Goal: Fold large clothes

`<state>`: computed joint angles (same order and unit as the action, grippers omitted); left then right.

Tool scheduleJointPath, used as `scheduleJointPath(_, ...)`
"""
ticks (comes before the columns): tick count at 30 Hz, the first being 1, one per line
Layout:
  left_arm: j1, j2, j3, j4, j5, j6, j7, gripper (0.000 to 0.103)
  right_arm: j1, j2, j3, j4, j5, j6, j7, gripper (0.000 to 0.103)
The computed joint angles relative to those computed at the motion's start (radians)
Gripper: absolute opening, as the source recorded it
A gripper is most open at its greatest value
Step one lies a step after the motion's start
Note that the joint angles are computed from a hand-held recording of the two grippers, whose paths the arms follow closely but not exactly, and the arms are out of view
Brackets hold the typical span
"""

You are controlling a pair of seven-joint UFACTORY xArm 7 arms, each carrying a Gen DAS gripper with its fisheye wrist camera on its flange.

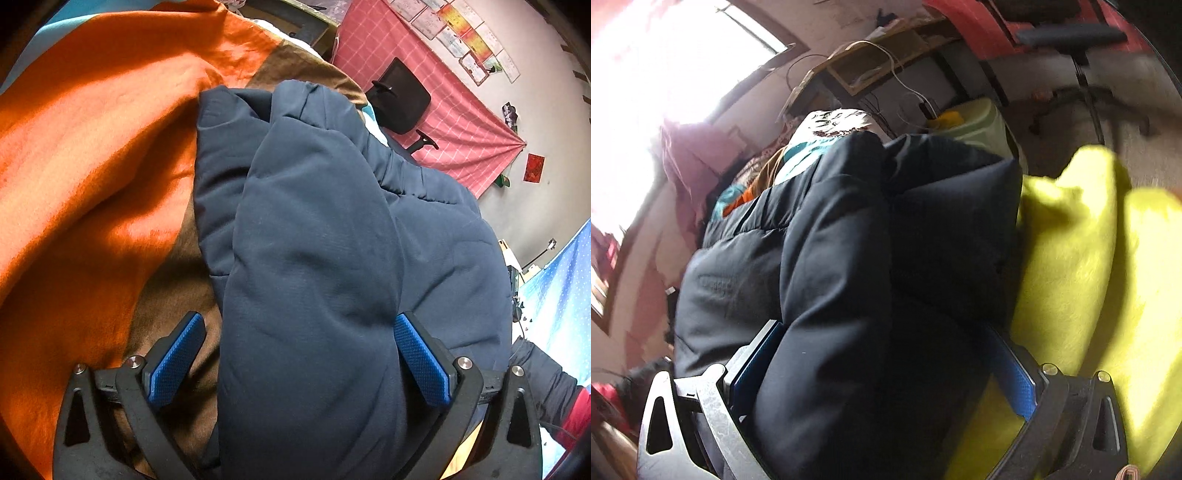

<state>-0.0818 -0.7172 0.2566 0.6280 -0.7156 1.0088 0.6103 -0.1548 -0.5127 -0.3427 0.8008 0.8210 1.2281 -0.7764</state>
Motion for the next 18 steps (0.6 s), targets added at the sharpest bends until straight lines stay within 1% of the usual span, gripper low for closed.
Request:
scheduleJointPath(2,0.000,0.002,0.000,0.000,0.001,0.003,-0.002,0.101,-0.002,-0.001,0.005,0.004,0.006,0.010,0.036,0.103)
scheduleJointPath(5,0.005,0.001,0.001,-0.003,0.005,0.006,0.001,0.101,0.003,0.000,0.005,0.019,-0.001,0.041,0.053,0.103)
scheduleJointPath(7,0.008,-0.001,0.000,-0.006,0.008,0.003,0.004,0.101,0.004,-0.015,0.025,0.019,-0.019,0.024,0.056,0.103)
scheduleJointPath(9,0.011,-0.009,-0.006,-0.011,0.013,-0.001,0.002,0.101,0.010,-0.075,0.090,-0.002,-0.075,-0.044,0.064,0.103)
scheduleJointPath(10,0.012,-0.013,-0.008,-0.014,0.016,-0.005,0.001,0.101,0.024,-0.102,0.105,-0.014,-0.095,-0.066,0.061,0.103)
scheduleJointPath(12,0.007,-0.024,-0.024,-0.023,0.013,-0.022,-0.010,0.101,0.037,-0.200,0.182,-0.062,-0.172,-0.157,0.055,0.103)
scheduleJointPath(15,0.002,-0.046,-0.018,-0.045,0.019,-0.038,-0.001,0.101,0.040,-0.325,0.294,-0.146,-0.283,-0.291,0.070,0.101)
scheduleJointPath(17,-0.003,-0.051,-0.016,-0.050,0.022,-0.043,-0.005,0.101,0.048,-0.390,0.350,-0.192,-0.344,-0.358,0.083,0.101)
scheduleJointPath(18,-0.005,-0.051,-0.016,-0.052,0.025,-0.045,-0.008,0.101,0.059,-0.410,0.356,-0.209,-0.360,-0.380,0.088,0.100)
